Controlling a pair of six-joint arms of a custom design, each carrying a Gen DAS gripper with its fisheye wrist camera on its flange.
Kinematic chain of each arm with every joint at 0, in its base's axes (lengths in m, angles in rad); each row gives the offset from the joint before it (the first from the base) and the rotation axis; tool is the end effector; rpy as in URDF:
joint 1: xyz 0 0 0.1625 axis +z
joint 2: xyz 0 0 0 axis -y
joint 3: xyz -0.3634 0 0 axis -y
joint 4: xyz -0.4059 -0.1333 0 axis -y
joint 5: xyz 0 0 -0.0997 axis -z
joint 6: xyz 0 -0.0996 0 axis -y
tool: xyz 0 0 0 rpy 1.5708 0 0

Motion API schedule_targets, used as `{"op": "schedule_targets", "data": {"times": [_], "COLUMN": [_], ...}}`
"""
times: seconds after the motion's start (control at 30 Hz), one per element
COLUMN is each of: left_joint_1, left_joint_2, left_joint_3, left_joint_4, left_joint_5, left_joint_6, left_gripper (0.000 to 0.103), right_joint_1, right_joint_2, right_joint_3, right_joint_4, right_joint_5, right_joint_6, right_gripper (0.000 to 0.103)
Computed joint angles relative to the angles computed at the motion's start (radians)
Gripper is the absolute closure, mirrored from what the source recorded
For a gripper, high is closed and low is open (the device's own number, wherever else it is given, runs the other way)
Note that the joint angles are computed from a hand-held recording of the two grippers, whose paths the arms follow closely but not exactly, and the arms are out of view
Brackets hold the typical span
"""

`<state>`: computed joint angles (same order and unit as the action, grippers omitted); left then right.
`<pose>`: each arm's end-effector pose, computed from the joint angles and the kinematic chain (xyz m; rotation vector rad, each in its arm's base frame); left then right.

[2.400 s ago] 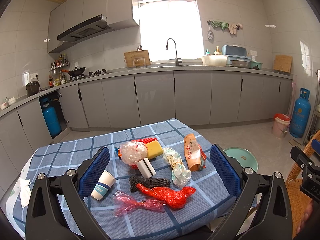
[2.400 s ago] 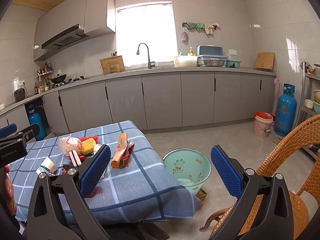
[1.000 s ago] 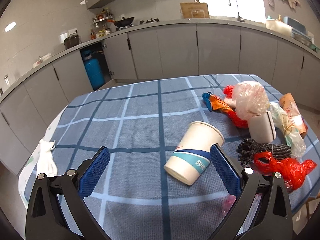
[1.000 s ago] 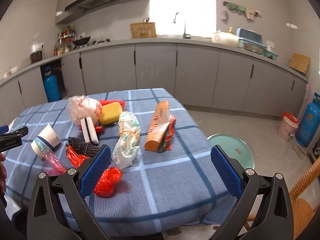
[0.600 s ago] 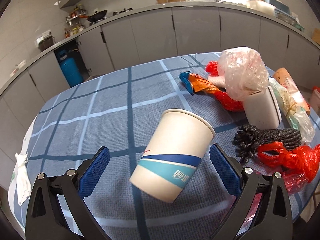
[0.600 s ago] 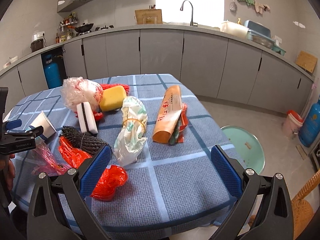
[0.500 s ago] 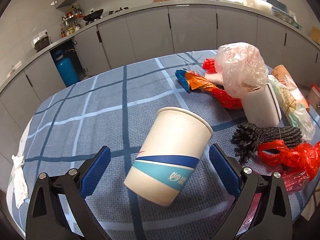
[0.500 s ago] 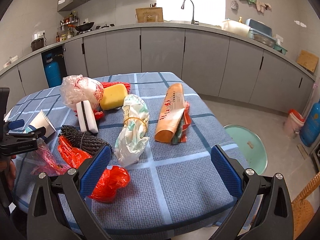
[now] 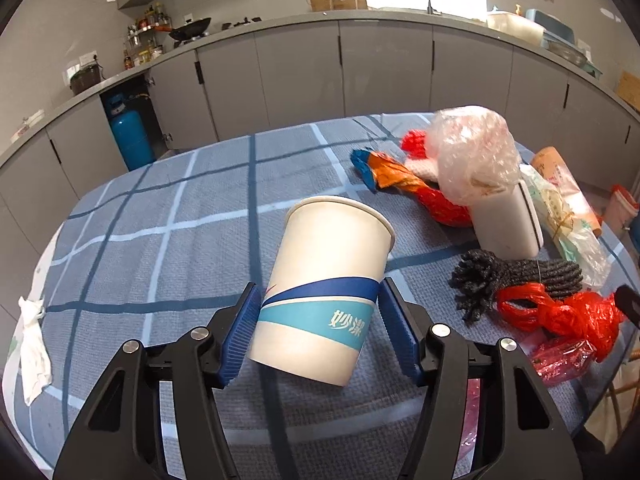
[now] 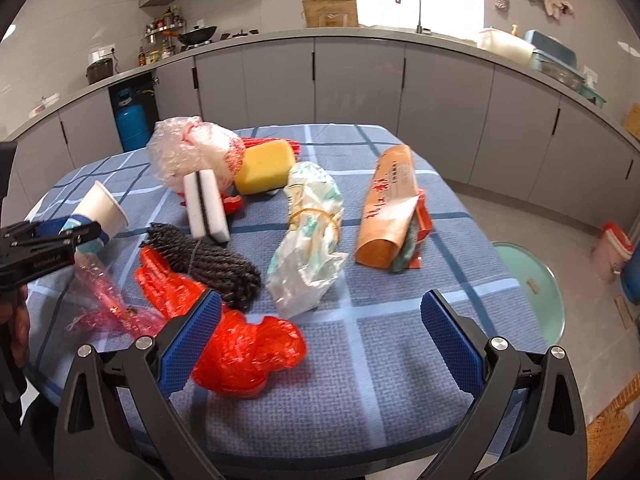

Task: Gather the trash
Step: 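Grasp the white paper cup with the left tool while the right tool grasps the red plastic bag, then carry cup and red bag to the green basin and release both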

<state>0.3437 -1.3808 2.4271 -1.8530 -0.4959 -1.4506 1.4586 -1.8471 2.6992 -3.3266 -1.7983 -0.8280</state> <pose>-0.2185 -0.3128 0.0648 0.2525 2.0379 -0.9739 0.0759 -0.3165 0.2249 0.7124 -2.2826 0.9095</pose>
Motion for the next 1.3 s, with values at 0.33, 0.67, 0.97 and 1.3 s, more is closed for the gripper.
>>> {"op": "schedule_targets", "data": {"times": [0.33,0.67,0.97,1.3], "left_joint_1": [-0.067,-0.132,-0.157,-0.120], "left_joint_2": [-0.063,-0.063,0.032,0.238], "left_joint_3": [-0.027,-0.044,-0.106,-0.193], "left_joint_4": [0.262,0.292,0.162,-0.306], "left_joint_5": [0.015,0.023,0.068,0.105], "left_joint_6": [-0.207,-0.228,-0.091,0.328], "left_gripper": [0.042,0.042,0.042,0.042], "right_joint_1": [-0.017,-0.011,-0.012,-0.093], "right_joint_2": [-0.057,-0.193,-0.323,-0.337], "right_joint_3": [-0.012,0.012,0.007,-0.065], "right_joint_4": [0.239,0.373,0.412,0.378], "right_joint_5": [0.027,0.106,0.199,0.256], "right_joint_6": [0.009,-0.012,-0.013,0.009], "right_gripper": [0.048,0.092,0.092,0.092]}}
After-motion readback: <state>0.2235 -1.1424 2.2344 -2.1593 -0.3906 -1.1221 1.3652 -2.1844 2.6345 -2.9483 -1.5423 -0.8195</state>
